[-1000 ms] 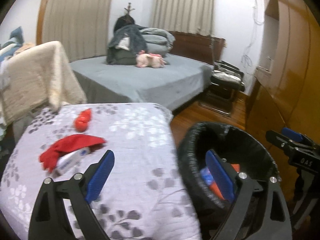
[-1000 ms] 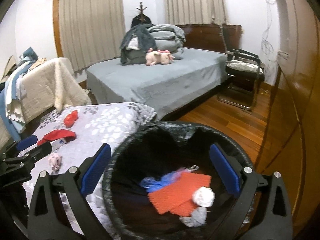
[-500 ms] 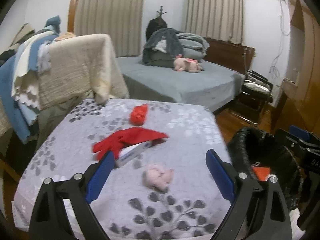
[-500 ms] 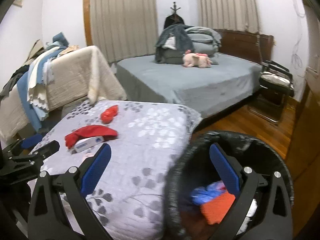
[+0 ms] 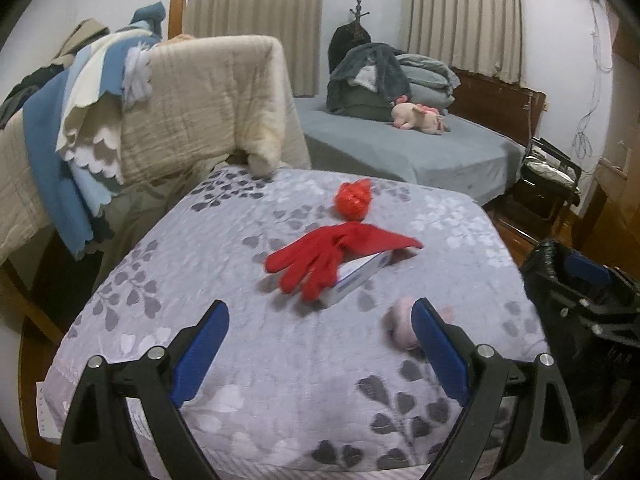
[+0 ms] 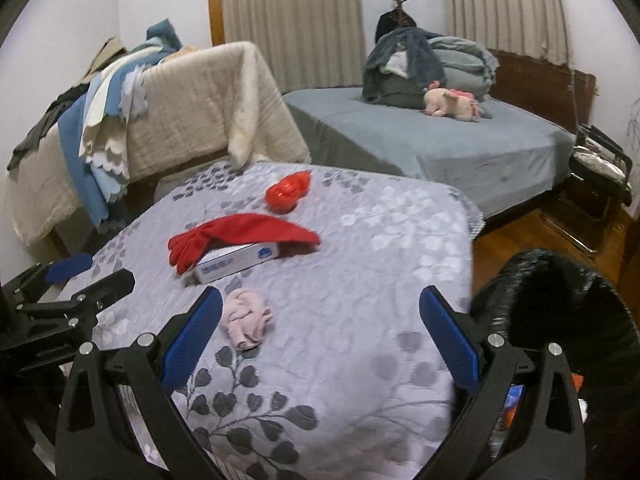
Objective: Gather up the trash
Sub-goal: 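Return the right gripper to the quilt and grasp the pink sock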
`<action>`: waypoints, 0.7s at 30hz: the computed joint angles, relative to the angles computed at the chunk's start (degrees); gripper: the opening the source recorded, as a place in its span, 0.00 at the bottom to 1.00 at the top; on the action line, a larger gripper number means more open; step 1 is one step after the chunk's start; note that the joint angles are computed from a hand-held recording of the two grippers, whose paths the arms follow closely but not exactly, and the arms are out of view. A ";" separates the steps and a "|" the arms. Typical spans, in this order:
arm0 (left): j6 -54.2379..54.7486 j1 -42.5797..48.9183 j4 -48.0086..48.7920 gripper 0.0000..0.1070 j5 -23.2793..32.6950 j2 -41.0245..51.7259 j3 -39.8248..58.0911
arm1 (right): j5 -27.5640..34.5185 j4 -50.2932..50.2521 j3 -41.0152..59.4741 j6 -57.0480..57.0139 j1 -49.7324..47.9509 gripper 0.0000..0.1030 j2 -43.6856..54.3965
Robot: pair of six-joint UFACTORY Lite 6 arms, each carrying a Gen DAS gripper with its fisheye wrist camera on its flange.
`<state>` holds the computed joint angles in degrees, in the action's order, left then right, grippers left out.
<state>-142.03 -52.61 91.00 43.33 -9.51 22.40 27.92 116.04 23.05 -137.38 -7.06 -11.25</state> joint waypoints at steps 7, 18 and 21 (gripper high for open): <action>-4.04 6.53 5.70 0.85 -3.46 -2.51 -5.54 | -1.46 23.09 2.23 -17.71 11.38 0.93 10.12; -11.16 14.98 16.79 0.85 -7.36 -2.40 -9.06 | -2.40 33.91 8.79 -25.83 18.01 0.88 21.42; -12.49 17.02 19.21 0.84 -8.06 -2.23 -9.49 | -2.81 33.57 10.03 -25.54 18.54 0.80 23.29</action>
